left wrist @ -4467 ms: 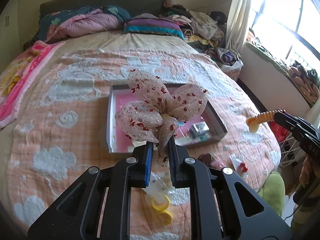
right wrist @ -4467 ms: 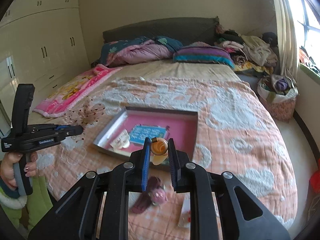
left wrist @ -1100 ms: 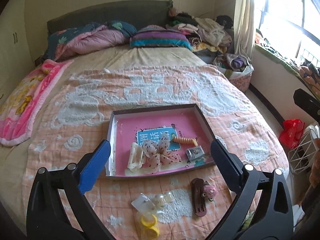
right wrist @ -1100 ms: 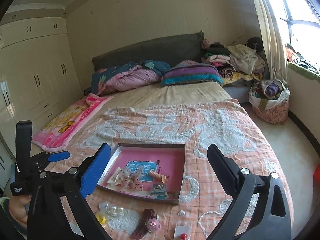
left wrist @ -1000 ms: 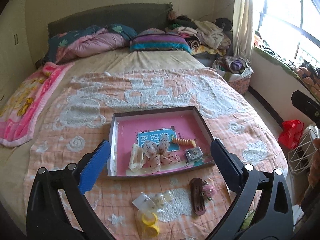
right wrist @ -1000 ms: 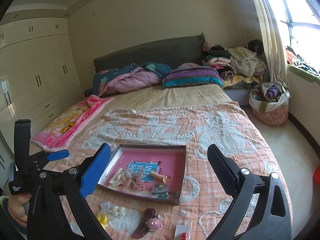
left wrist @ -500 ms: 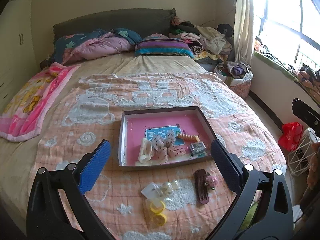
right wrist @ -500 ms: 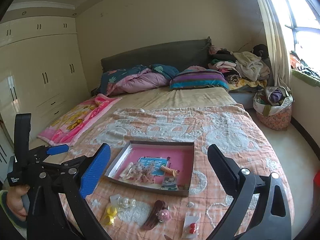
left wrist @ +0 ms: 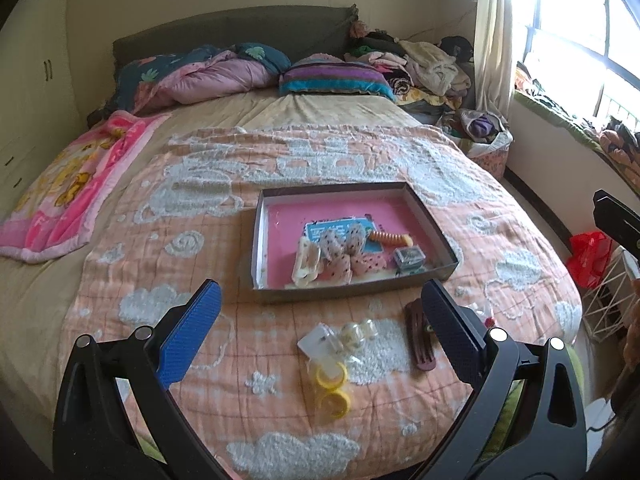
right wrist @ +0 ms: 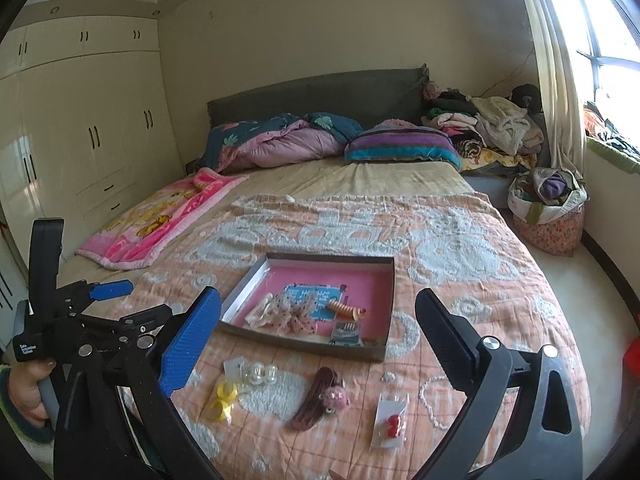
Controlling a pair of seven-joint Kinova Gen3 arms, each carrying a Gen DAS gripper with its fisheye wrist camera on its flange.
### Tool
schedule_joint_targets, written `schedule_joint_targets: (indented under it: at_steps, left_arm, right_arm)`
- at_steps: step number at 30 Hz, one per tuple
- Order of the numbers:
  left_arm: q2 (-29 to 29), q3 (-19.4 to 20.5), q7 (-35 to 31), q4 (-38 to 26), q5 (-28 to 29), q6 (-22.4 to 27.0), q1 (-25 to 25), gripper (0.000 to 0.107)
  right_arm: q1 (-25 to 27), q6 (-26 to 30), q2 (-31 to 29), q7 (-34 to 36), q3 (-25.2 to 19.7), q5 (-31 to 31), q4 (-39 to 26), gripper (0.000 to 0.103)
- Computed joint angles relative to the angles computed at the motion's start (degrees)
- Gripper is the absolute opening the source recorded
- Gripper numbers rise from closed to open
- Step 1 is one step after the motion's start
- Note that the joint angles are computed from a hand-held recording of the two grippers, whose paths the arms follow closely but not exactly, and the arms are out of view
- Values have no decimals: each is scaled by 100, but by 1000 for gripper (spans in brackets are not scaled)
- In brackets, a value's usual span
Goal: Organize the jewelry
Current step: 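Lift both open tools away from the tray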
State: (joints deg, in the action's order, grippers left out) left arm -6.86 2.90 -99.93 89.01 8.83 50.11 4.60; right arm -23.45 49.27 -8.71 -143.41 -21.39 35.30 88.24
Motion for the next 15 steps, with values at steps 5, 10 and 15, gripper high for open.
schedule_joint_targets:
  at_steps: [5,10,15]
  left_arm:
    - [-94,49,45,259,-181,-121,10,93]
    - [-120,87,119,466,-362,-197,22,93]
    - [-136,75,156,658,-406,-228,26,93]
  right_arm:
    - [-40,-34,8,12,5,-90,140,97]
    - [-56,-75,-14,-30,14,-136,316,97]
    - [-62,-61,37,-93,21,-178,452,97]
